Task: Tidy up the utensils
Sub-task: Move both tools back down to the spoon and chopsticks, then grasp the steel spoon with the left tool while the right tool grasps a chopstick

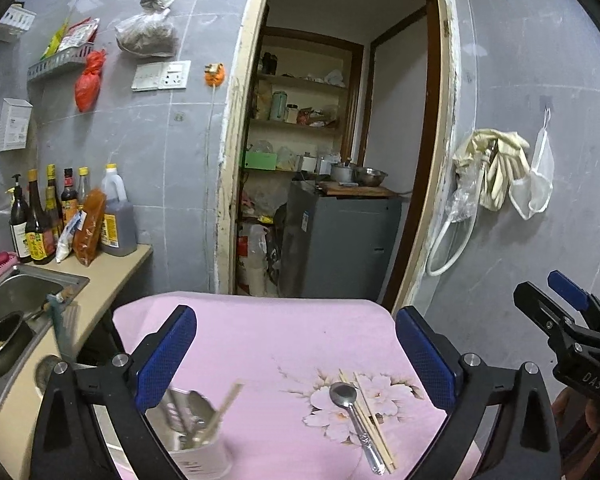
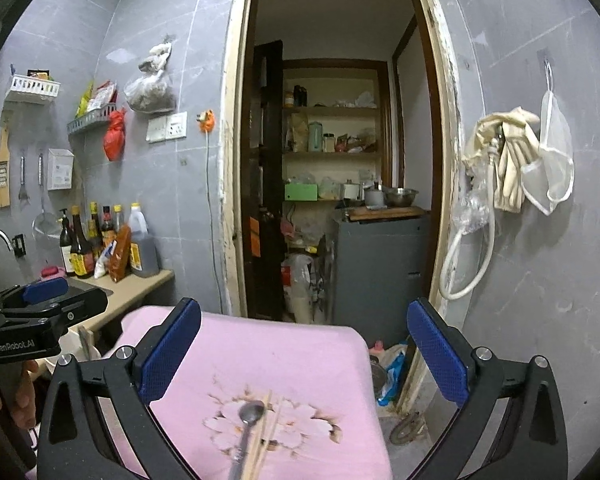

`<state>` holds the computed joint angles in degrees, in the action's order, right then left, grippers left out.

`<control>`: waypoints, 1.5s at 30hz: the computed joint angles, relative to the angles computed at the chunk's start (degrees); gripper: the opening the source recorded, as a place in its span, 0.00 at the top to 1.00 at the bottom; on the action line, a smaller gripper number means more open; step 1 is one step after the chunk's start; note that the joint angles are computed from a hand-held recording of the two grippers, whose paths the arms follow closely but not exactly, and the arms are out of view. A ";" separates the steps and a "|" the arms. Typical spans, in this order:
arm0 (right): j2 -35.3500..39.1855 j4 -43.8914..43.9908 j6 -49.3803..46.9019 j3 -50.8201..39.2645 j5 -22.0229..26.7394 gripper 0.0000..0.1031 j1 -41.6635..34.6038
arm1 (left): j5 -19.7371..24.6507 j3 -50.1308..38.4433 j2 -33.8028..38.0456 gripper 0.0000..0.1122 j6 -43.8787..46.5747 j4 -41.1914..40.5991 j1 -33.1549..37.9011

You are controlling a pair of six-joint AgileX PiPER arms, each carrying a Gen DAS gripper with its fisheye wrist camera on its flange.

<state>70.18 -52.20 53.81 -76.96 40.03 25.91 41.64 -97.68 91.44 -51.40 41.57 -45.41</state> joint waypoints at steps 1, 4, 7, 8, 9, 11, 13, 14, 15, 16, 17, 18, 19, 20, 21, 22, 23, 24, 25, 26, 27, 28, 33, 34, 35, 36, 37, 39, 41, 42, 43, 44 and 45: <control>-0.03 1.18 -0.95 0.63 -0.92 0.02 -1.21 | 0.28 -0.41 0.93 0.11 -0.89 0.86 -0.52; -0.15 5.80 -4.87 2.84 -5.14 0.02 -5.94 | 1.17 -1.78 3.76 0.10 -2.59 2.68 -1.70; 0.70 12.86 -11.14 4.15 -9.04 0.02 -10.67 | 2.16 -3.63 6.49 0.10 -2.19 2.05 -2.16; 1.19 16.20 -14.21 4.64 -10.58 0.02 -12.57 | 2.55 -4.47 7.55 0.11 -1.63 1.26 -2.13; 1.44 17.82 -15.70 5.21 -11.58 0.02 -13.60 | 2.62 -4.76 8.19 0.11 -1.35 0.73 -2.07; 2.18 22.79 -20.49 6.21 -13.68 0.02 -16.09 | 2.90 -5.85 9.91 0.11 -0.40 0.03 -2.09; 3.09 28.65 -26.11 7.18 -15.54 0.02 -18.52 | 3.80 -7.48 11.67 0.11 1.75 -0.32 -2.69; 3.91 32.75 -29.95 7.50 -16.33 0.02 -19.91 | 4.58 -8.80 12.78 0.10 3.27 -1.83 -2.74; 4.46 35.63 -32.63 7.80 -16.89 0.02 -20.85 | 4.99 -9.60 13.52 0.10 3.70 -2.31 -2.80; 4.97 37.96 -34.72 8.14 -17.26 0.01 -21.55 | 5.27 -10.30 14.30 0.11 4.10 -2.90 -2.89; 5.66 40.97 -37.48 8.41 -17.74 0.02 -22.45 | 5.49 -11.11 15.08 0.11 4.78 -3.80 -2.89; 6.54 44.47 -40.76 8.48 -17.98 0.02 -23.40 | 5.67 -11.77 15.75 0.11 5.31 -4.40 -2.83; 7.51 47.59 -43.71 8.42 -17.92 0.02 -24.26 | 5.99 -12.49 16.48 0.11 5.65 -4.80 -2.86; 8.17 50.16 -46.10 8.59 -18.04 0.02 -24.96 | 6.59 -13.61 17.58 0.11 6.40 -5.65 -2.86; 9.16 54.44 -49.92 8.59 -18.01 0.02 -25.99 | 6.87 -14.51 18.48 0.11 7.21 -6.62 -2.67; 9.83 57.47 -52.64 8.74 -18.05 0.02 -26.69 | 7.06 -15.33 19.38 0.11 8.00 -7.65 -2.37; 10.72 60.81 -55.61 8.75 -17.91 0.02 -27.52 | 7.31 -16.01 20.18 0.11 8.57 -8.58 -2.14; 11.73 64.44 -58.85 8.63 -17.63 0.02 -28.35 | 7.45 -16.71 21.14 0.11 9.13 -9.76 -1.78; 12.89 67.30 -61.39 8.31 -17.16 0.02 -29.03 | 7.45 -17.20 21.92 0.11 9.62 -10.89 -1.36; 13.56 68.44 -62.47 8.32 -17.19 0.03 -29.30 | 7.56 -17.64 22.76 0.12 10.04 -12.15 -0.88; 14.73 70.02 -63.94 7.94 -16.89 0.04 -29.61 | 7.62 -18.07 23.53 0.13 10.49 -13.30 -0.45; 15.73 71.72 -65.62 7.66 -16.60 0.05 -29.95 | 7.75 -18.55 24.32 0.16 11.00 -14.53 -0.05; 21.48 77.51 -71.14 5.27 -14.16 0.18 -30.01 | 11.16 -24.20 30.05 0.30 16.54 -24.13 2.90; 22.83 78.41 -72.07 4.59 -13.41 0.20 -29.87 | 12.29 -25.95 31.45 0.34 18.38 -27.04 3.68; 23.93 79.48 -73.18 3.97 -12.74 0.24 -29.86 | 12.55 -26.58 32.17 0.37 19.85 -29.58 4.30; 25.47 80.61 -74.35 3.03 -11.68 0.31 -29.73 | 12.75 -27.13 32.77 0.40 21.26 -31.84 4.91; 26.83 80.95 -74.78 2.27 -10.95 0.35 -29.44 | 13.26 -27.94 33.47 0.42 22.35 -33.55 5.34; 28.95 82.54 -76.33 1.22 -9.49 0.43 -29.15 | 14.62 -29.81 35.04 0.46 24.25 -36.10 5.87; 30.83 83.90 -77.73 0.24 -8.39 0.47 -28.91 | 15.59 -31.06 36.15 0.53 25.22 -37.24 6.16; 31.64 84.43 -78.39 -0.18 -7.93 0.48 -28.74 | 16.10 -31.67 36.63 0.53 25.66 -37.81 6.29; 32.31 84.82 -78.96 -0.54 -7.53 0.48 -28.57 | 16.67 -32.45 37.20 0.55 26.24 -38.59 6.51; 32.84 85.07 -79.33 -0.94 -7.18 0.48 -28.49 | 17.22 -33.22 37.75 0.56 26.71 -39.18 6.68; 33.28 85.27 -79.67 -1.18 -6.94 0.49 -28.34 | 17.63 -33.91 38.31 0.56 27.36 -39.86 6.85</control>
